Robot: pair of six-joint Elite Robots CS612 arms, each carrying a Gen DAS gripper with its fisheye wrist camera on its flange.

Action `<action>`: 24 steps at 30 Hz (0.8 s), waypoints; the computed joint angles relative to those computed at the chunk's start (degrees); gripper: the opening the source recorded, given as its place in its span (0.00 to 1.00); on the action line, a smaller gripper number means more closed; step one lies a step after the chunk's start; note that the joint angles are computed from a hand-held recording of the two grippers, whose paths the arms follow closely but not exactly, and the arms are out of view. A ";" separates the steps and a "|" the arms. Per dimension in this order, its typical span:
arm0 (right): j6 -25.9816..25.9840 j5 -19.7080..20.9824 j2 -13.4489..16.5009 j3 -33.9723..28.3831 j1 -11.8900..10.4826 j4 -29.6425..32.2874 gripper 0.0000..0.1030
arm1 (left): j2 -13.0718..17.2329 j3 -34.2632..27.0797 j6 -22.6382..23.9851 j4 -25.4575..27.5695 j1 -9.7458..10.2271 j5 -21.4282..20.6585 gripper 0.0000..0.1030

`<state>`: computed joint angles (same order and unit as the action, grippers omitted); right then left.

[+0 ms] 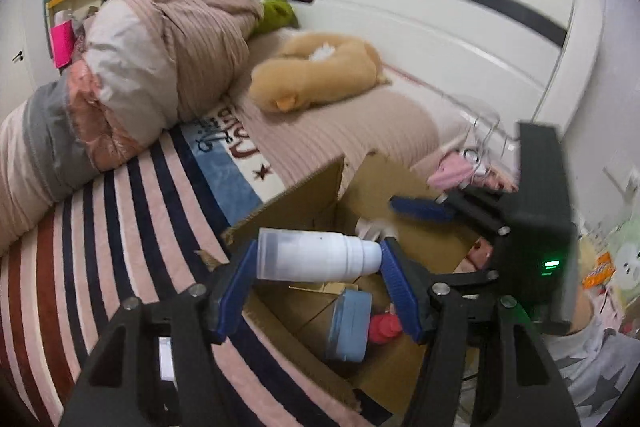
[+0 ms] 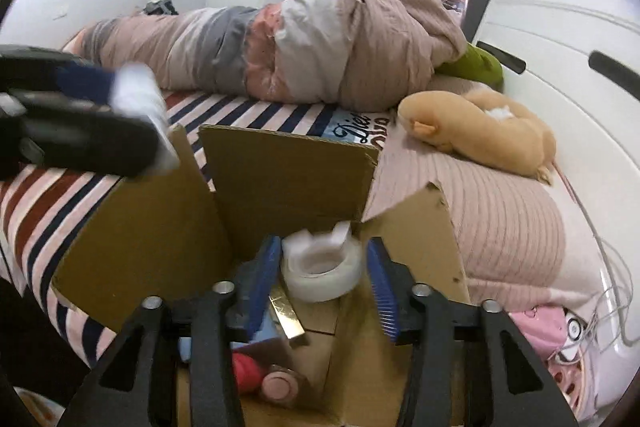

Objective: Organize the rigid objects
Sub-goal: 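Carry the white bottle with the left gripper into the box while the right gripper drops the tape roll in, then grasp the small white adapter with the left gripper while the right gripper grasps the blue-capped case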

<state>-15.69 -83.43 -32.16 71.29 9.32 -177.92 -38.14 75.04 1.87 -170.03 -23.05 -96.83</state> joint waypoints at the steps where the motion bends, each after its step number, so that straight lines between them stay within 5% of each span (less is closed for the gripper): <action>1: 0.28 0.04 0.18 -0.12 -0.16 -0.53 0.54 | 0.25 -0.42 0.22 0.79 0.00 0.13 0.57; 13: 4.81 5.67 -1.90 3.95 -1.94 -6.34 0.64 | 1.18 -1.62 0.44 2.92 -0.04 1.70 0.65; 24: 5.73 13.05 -3.13 4.95 -0.55 -9.51 0.68 | -3.89 8.42 -3.54 -10.61 2.50 10.00 0.70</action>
<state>-9.96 -70.38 -35.29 76.24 8.77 -187.43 -42.02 83.46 -1.67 -180.64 -20.55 -86.82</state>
